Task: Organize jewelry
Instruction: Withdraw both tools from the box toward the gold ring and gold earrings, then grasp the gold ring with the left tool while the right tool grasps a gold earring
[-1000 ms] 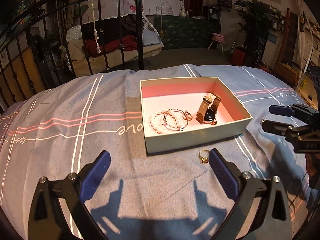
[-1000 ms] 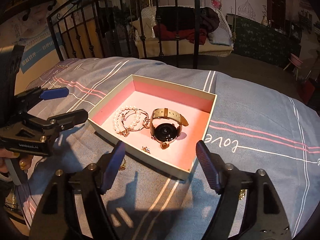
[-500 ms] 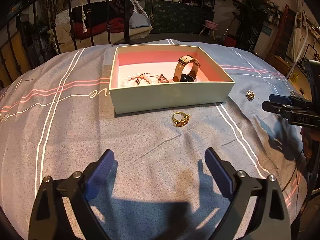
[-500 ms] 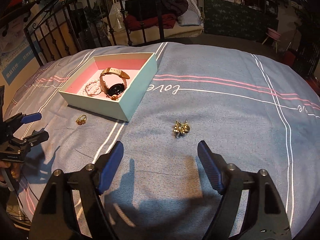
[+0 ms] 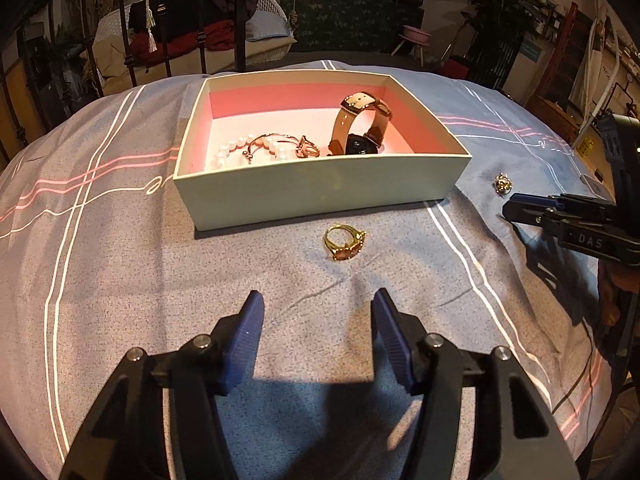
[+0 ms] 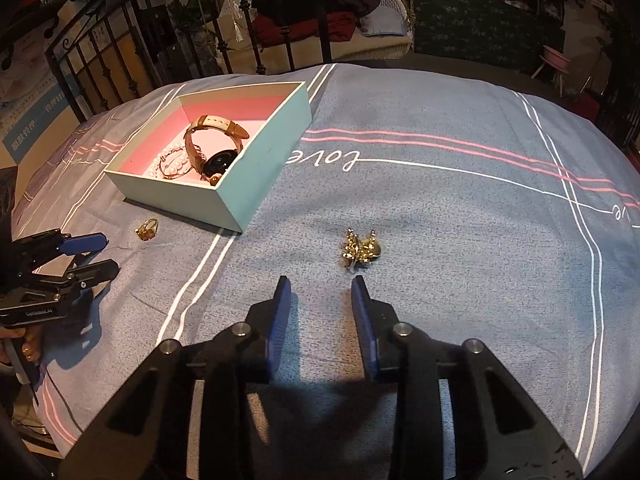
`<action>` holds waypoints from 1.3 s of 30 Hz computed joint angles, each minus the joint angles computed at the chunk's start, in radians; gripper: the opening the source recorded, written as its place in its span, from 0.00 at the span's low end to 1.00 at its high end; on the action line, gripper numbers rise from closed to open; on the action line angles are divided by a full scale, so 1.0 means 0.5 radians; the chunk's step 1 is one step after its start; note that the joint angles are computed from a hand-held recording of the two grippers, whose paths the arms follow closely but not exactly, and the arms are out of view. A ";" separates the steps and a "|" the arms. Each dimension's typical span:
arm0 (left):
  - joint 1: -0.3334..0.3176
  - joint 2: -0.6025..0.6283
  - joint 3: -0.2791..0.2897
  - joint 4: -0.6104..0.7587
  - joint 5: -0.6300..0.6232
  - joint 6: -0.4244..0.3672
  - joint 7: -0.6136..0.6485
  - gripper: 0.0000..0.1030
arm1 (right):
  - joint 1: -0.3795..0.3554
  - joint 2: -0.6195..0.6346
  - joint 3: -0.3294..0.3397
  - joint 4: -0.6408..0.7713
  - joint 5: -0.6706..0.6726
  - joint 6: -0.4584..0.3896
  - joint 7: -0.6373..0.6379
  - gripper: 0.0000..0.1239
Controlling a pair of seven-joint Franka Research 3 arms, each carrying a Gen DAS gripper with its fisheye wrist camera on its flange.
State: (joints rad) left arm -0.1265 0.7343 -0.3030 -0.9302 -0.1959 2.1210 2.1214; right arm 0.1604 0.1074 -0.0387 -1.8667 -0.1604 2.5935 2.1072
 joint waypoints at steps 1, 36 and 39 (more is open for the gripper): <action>-0.008 0.028 0.002 0.050 0.006 -0.024 -0.006 0.55 | -0.003 0.015 0.001 0.013 0.018 -0.006 -0.012 0.24; -0.126 0.274 0.007 0.449 0.037 -0.183 -0.049 0.45 | 0.047 0.144 -0.107 0.180 -0.296 -0.052 0.410 0.19; -0.129 0.269 0.007 0.437 0.036 -0.174 -0.043 0.45 | 0.050 0.095 -0.102 0.138 -0.370 -0.041 0.426 0.19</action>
State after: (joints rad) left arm -0.1909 0.8686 -0.2995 -0.7117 -0.1781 2.0339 2.0999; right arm 0.1854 0.1551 -0.0895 -1.7976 -0.3456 2.5728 2.3204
